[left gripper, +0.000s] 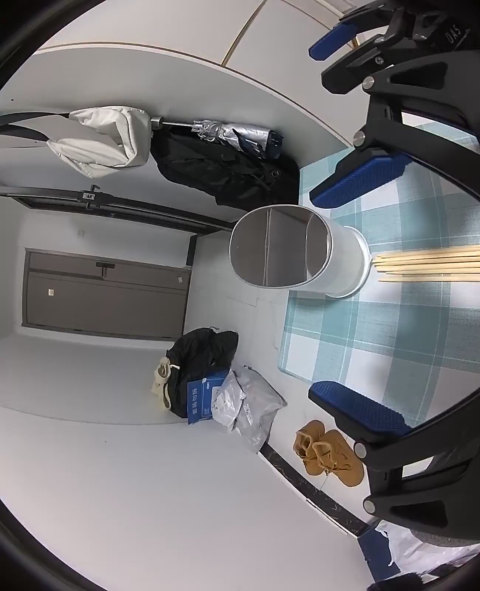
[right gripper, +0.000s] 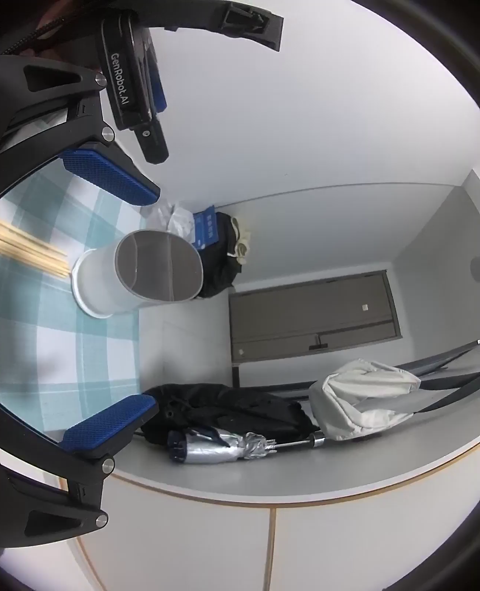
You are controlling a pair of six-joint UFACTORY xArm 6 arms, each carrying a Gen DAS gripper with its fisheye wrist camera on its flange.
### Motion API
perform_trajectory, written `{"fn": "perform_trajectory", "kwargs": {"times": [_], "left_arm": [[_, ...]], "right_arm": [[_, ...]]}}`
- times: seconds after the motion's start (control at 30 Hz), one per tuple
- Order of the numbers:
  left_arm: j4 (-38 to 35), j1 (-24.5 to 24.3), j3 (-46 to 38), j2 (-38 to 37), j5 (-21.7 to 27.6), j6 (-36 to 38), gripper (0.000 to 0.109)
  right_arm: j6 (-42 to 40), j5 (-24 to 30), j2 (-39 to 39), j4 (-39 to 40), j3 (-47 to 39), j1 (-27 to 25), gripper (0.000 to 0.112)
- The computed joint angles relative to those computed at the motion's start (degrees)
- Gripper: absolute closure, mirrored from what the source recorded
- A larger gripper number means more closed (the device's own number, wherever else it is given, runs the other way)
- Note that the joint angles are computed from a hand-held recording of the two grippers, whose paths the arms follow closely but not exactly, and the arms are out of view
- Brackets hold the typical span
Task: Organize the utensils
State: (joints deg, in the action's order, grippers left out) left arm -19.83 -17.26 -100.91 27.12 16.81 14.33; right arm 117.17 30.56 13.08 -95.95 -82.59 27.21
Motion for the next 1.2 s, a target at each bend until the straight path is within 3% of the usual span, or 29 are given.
{"fn": "perform_trajectory", "kwargs": {"times": [0.5,0.53,0.9,1.2], "left_arm": [[-3.2,0.6,0.2,-0.1,-0.3,2.0,0.017],[-4.0,0.3,0.8,-0.1,-2.1,3.0,0.017],[-2.0,0.6,1.5,-0.5,-2.4,2.9,0.017],[-2.9,0.6,-0.6,0.6,0.7,1.7,0.017]], "right_arm": [[-0.9,0.0,0.1,0.8,-0.5,0.0,0.009],[-1.1,0.0,0.2,0.9,-0.5,-0.1,0.009],[-1.4,-1.2,0.5,1.5,-0.8,-0.4,0.009],[-1.5,-2.4,1.0,1.5,-1.1,-0.6,0.009]]}}
